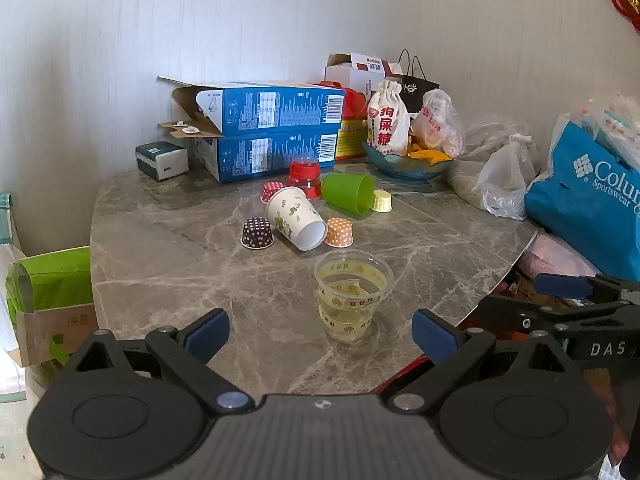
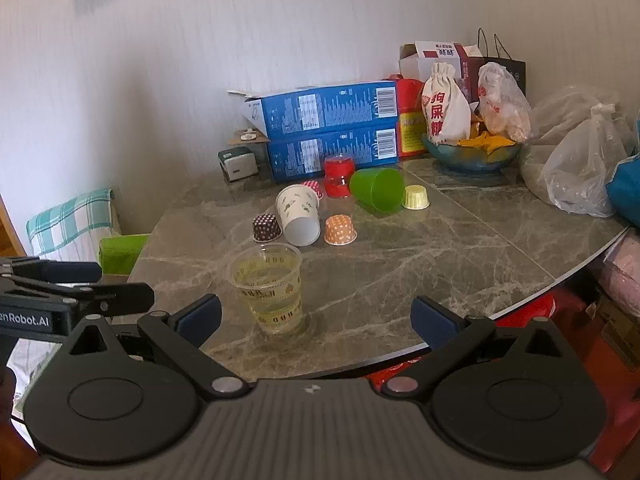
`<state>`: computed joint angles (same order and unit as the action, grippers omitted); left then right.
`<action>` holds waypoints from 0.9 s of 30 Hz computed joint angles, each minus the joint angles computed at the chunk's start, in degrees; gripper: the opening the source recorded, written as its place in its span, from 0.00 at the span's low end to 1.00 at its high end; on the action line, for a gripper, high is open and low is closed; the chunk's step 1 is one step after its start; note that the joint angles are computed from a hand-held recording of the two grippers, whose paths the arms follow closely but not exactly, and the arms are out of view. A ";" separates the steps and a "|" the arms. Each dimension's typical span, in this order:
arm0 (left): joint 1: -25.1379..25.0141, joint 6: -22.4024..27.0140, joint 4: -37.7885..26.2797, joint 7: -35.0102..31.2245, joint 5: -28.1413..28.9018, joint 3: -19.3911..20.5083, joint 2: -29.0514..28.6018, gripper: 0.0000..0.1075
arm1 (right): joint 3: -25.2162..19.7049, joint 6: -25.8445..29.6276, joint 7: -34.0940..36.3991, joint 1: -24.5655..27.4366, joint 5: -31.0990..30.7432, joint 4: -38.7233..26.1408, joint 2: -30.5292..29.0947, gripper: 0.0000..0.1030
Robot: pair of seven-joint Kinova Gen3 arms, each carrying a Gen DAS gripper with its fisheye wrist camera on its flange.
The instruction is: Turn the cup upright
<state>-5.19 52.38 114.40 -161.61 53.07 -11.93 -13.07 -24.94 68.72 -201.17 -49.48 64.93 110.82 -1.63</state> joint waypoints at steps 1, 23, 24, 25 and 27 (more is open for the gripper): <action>0.06 0.11 0.01 -0.14 0.09 -0.05 0.00 0.92 | 0.01 0.09 0.06 0.00 0.02 -0.04 0.02 0.99; -0.21 -0.11 1.00 -1.77 0.85 -0.26 -0.35 0.92 | 0.05 0.26 0.30 -0.14 0.39 0.02 0.05 0.99; -0.20 0.00 0.98 -1.87 0.91 -0.39 -0.34 0.92 | 0.03 0.41 0.32 -0.16 0.40 0.04 0.03 0.99; -0.22 0.05 0.95 -1.92 0.94 -0.46 -0.33 0.92 | -0.01 0.60 0.33 -0.18 0.42 -0.08 0.16 0.99; -0.15 -0.16 1.07 -1.92 1.01 -0.23 -0.43 0.92 | 0.07 0.49 0.18 -0.17 0.55 0.05 0.05 0.99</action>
<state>-5.34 52.22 115.46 -163.53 54.08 -12.16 -13.50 -24.87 69.20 -201.00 -49.65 65.48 110.87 -1.58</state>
